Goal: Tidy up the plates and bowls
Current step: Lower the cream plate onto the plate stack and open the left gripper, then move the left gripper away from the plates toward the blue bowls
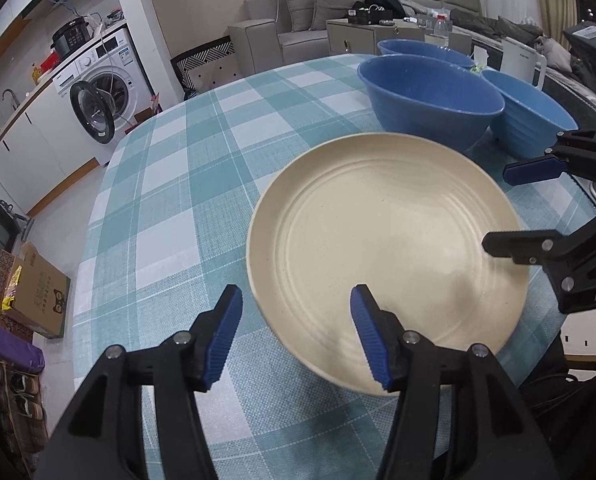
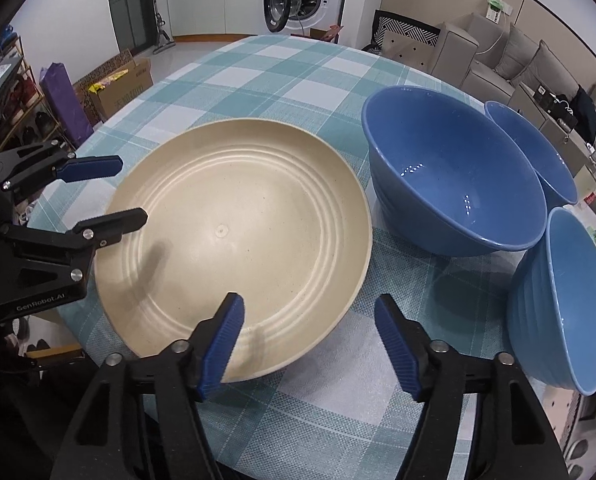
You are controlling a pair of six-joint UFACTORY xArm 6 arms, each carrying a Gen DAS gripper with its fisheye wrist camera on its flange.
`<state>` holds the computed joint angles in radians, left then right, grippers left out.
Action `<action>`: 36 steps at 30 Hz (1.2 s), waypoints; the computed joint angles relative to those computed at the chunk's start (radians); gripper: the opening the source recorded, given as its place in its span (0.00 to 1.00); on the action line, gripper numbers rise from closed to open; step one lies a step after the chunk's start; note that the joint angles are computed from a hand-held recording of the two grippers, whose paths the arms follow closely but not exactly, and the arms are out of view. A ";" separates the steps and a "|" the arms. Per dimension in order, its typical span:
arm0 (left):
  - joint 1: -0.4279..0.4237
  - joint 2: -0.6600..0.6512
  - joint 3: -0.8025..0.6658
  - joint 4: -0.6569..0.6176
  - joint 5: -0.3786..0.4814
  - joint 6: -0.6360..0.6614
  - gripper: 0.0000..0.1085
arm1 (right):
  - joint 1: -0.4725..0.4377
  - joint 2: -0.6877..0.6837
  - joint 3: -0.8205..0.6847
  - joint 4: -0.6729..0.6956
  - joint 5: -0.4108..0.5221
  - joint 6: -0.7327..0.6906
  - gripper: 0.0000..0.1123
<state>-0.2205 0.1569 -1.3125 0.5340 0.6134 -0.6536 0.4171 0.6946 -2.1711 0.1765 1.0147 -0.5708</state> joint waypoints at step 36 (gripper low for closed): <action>0.014 -0.021 -0.047 0.041 -0.130 -0.174 0.93 | -0.133 -0.117 0.077 0.371 -0.070 -0.140 0.91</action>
<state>-0.2062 0.1358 -1.3591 0.5753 0.4831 -0.8274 0.2845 0.5776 -2.0941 0.5480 0.9444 -0.7113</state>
